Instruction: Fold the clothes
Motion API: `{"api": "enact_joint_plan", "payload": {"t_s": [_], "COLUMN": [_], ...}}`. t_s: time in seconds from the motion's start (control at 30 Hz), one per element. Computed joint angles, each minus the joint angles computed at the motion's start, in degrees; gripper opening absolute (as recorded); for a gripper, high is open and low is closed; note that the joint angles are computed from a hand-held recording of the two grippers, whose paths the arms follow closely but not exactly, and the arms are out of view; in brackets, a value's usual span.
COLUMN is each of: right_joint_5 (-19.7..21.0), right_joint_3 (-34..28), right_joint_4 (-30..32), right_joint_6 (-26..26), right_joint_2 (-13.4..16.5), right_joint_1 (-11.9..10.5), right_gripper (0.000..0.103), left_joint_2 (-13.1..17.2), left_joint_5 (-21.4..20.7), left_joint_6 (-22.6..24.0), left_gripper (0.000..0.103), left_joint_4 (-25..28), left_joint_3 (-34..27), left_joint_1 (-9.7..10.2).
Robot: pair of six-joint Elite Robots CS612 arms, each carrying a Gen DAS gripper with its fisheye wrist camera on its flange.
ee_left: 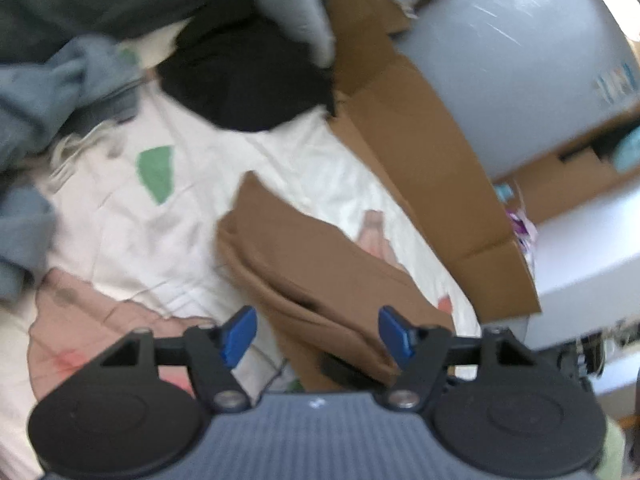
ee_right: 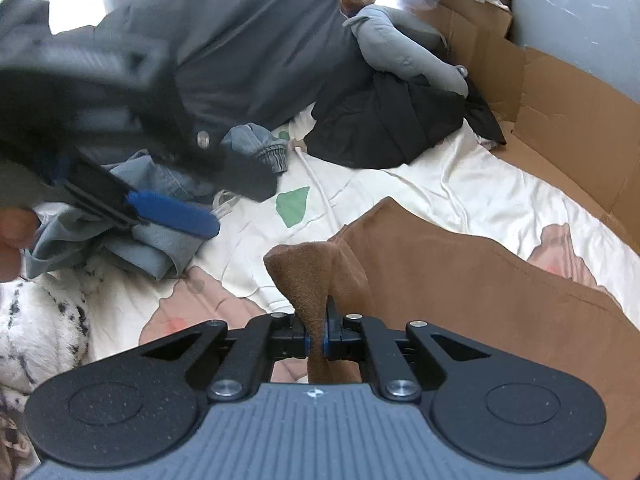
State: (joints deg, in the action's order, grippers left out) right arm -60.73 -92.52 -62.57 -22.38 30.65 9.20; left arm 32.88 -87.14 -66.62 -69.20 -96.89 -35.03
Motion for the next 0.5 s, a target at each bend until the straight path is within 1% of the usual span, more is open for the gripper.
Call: {"api": "enact_joint_plan", "payload": {"t_s": [0.07, 0.13, 0.17, 0.23, 0.33, 0.4, 0.5], "right_joint_5": [0.7, 1.7, 2.1, 2.5, 2.6, 2.6, 3.0], "right_joint_3": [0.1, 0.3, 0.4, 0.5, 0.3, 0.2, 0.2], "right_joint_4": [0.6, 1.4, 1.9, 1.9, 1.9, 2.1, 2.1], "right_joint_6": [-0.3, -0.5, -0.6, -0.2, 0.0, -0.1, 0.4], "right_joint_2": [-0.2, -0.4, -0.5, -0.5, -0.5, -0.4, -0.3], "right_joint_1": [-0.3, -0.5, -0.7, -0.8, -0.9, -0.9, -1.0], "right_gripper": [0.004, 0.004, 0.004, 0.004, 0.004, 0.004, 0.004], "left_joint_2": [0.7, 0.6, 0.4, 0.8, 1.2, 1.5, 1.2], "left_joint_5": [-1.2, -3.9, -4.3, -3.7, -4.6, -5.9, -8.8], "left_joint_6": [-1.8, -3.5, -4.0, -3.9, -4.8, -4.4, -2.7], "left_gripper": [0.072, 0.074, 0.073, 0.075, 0.076, 0.076, 0.076], "left_joint_4": [0.2, 1.5, 2.0, 0.9, -1.6, -3.2, -3.9], "left_joint_3": [0.5, 1.9, 2.8, 3.5, 5.3, 6.7, 9.1], "left_joint_1": [0.98, 2.08, 2.5, 2.9, 3.76, 4.25, 4.98]}}
